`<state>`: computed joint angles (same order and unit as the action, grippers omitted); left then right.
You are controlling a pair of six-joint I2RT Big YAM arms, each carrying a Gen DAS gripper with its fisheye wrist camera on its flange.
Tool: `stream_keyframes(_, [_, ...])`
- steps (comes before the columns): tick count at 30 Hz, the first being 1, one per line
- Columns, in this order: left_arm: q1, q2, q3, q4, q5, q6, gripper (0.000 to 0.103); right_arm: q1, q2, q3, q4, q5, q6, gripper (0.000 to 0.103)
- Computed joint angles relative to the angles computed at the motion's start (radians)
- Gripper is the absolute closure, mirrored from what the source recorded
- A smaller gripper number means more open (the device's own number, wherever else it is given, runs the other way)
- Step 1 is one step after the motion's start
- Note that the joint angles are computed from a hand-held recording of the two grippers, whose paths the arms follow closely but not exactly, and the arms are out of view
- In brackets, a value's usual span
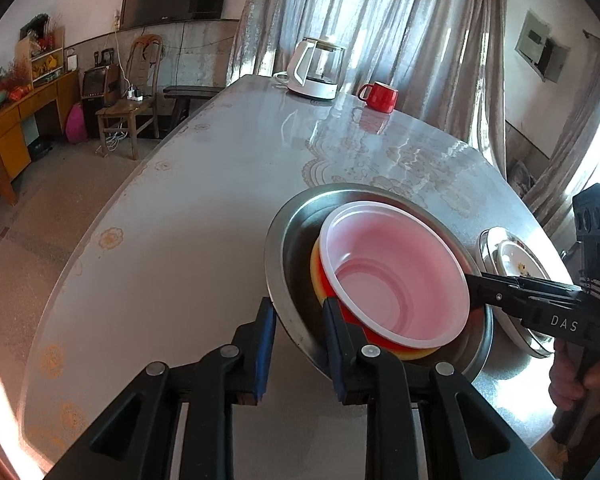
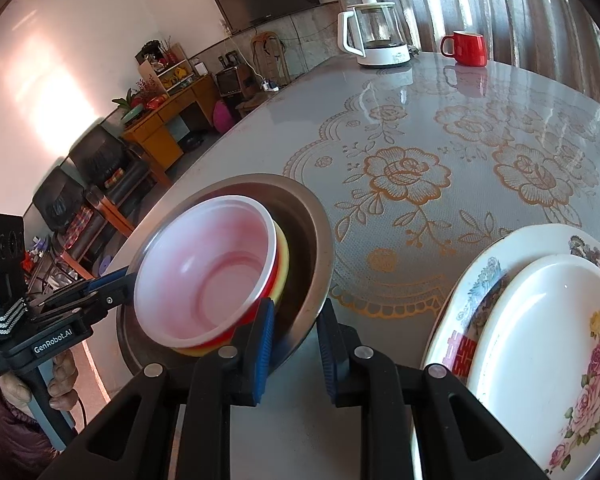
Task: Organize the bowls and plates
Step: 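Lift the steel basin with both grippers and carry it over the plate stack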
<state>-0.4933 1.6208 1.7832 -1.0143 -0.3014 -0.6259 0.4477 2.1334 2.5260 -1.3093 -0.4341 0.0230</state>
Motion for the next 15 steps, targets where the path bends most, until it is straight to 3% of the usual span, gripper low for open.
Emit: stream_keyframes(15, [-0.031, -0.016, 0.01, -0.01, -0.056, 0.014, 0.078, -0.007, -0.033, -0.046, 0.025, -0.019, -0.008, 0.082])
